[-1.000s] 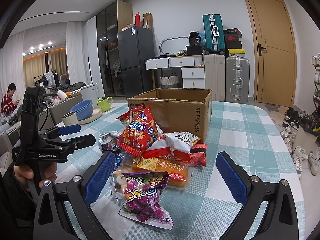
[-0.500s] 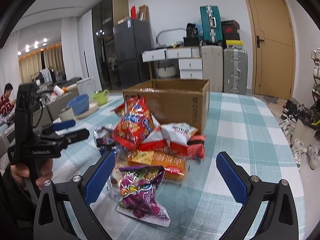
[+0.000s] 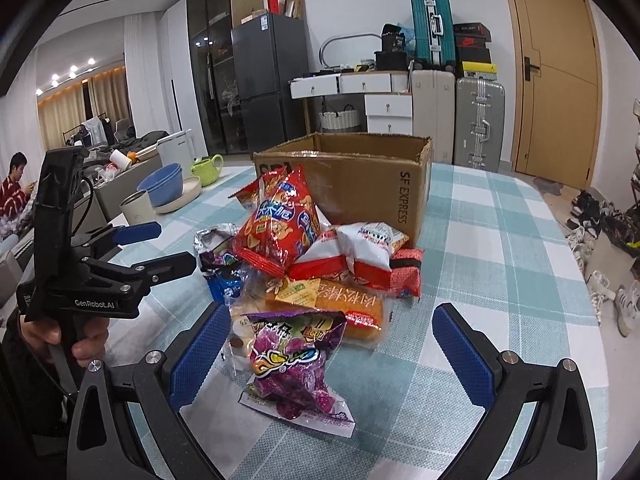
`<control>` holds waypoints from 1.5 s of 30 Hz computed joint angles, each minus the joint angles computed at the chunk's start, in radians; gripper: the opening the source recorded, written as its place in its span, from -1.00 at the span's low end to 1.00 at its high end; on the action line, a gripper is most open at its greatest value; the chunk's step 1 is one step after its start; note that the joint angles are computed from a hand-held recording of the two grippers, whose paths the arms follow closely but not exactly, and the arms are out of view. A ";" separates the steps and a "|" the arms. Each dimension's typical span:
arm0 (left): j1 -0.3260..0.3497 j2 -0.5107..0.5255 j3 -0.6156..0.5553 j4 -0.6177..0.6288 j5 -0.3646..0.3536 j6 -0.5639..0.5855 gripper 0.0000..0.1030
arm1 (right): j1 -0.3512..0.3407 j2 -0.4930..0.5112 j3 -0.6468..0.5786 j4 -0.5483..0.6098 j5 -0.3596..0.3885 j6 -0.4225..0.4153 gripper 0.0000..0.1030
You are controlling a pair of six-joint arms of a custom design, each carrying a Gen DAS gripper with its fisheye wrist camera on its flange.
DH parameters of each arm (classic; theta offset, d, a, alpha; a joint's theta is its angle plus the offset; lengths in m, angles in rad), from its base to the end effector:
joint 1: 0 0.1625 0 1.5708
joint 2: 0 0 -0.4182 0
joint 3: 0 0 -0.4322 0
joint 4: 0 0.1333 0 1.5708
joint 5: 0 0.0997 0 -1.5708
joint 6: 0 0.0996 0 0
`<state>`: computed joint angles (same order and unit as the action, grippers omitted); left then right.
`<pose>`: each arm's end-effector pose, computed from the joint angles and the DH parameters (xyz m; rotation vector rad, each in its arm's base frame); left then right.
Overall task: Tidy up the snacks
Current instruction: 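Grasp the white printed snack bag with the left tool while the right tool grasps the purple bag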
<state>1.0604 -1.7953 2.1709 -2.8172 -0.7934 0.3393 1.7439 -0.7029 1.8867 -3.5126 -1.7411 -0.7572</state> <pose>-0.0316 -0.4723 0.4422 0.5291 2.1943 -1.1053 0.2218 -0.5927 0.0299 1.0928 -2.3754 0.9324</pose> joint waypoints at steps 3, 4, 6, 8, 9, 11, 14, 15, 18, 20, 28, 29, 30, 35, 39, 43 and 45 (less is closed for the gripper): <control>0.006 0.013 -0.019 0.050 0.018 -0.026 0.99 | -0.003 -0.002 -0.005 0.047 -0.006 0.009 0.99; 0.009 0.016 -0.024 0.063 0.021 -0.036 0.99 | -0.003 -0.001 -0.005 0.055 -0.007 0.009 0.99; 0.017 0.023 -0.035 0.088 0.021 -0.053 0.99 | -0.006 0.000 -0.010 0.078 -0.006 0.013 0.99; 0.028 0.032 -0.052 0.116 0.015 -0.069 0.99 | -0.009 -0.002 -0.019 0.129 -0.008 0.033 0.99; 0.034 0.037 -0.063 0.131 0.007 -0.077 0.99 | -0.010 -0.002 -0.020 0.140 -0.008 0.039 0.99; 0.045 0.051 -0.085 0.146 -0.004 -0.090 0.99 | -0.011 0.003 -0.028 0.163 -0.018 0.049 0.99; 0.072 0.082 -0.127 0.176 -0.043 -0.122 0.99 | -0.007 0.008 -0.031 0.171 -0.030 0.047 0.99; 0.081 0.094 -0.141 0.191 -0.053 -0.133 0.99 | -0.005 0.010 -0.032 0.175 -0.035 0.048 0.99; 0.098 0.127 -0.178 0.234 -0.049 -0.163 0.99 | -0.004 0.011 -0.038 0.209 -0.043 0.059 0.99; 0.107 0.139 -0.195 0.248 -0.056 -0.174 0.99 | -0.004 0.012 -0.040 0.225 -0.043 0.065 0.99; 0.151 0.144 -0.235 0.262 -0.144 -0.218 0.99 | -0.003 0.008 -0.043 0.248 -0.034 0.068 0.99; 0.159 0.153 -0.248 0.273 -0.145 -0.226 0.99 | -0.003 0.008 -0.043 0.253 -0.036 0.069 0.99; 0.167 0.164 -0.261 0.279 -0.146 -0.235 0.99 | -0.003 0.008 -0.044 0.257 -0.037 0.070 0.99; 0.208 0.193 -0.311 0.333 -0.207 -0.288 0.64 | -0.004 0.012 -0.052 0.286 -0.052 0.084 0.99; 0.241 0.205 -0.337 0.358 -0.296 -0.299 0.35 | -0.007 0.012 -0.058 0.321 -0.054 0.098 0.76; 0.243 0.207 -0.333 0.340 -0.295 -0.292 0.24 | -0.011 0.016 -0.067 0.342 -0.057 0.112 0.41; 0.248 0.204 -0.330 0.333 -0.305 -0.297 0.12 | -0.011 0.018 -0.068 0.343 -0.061 0.110 0.14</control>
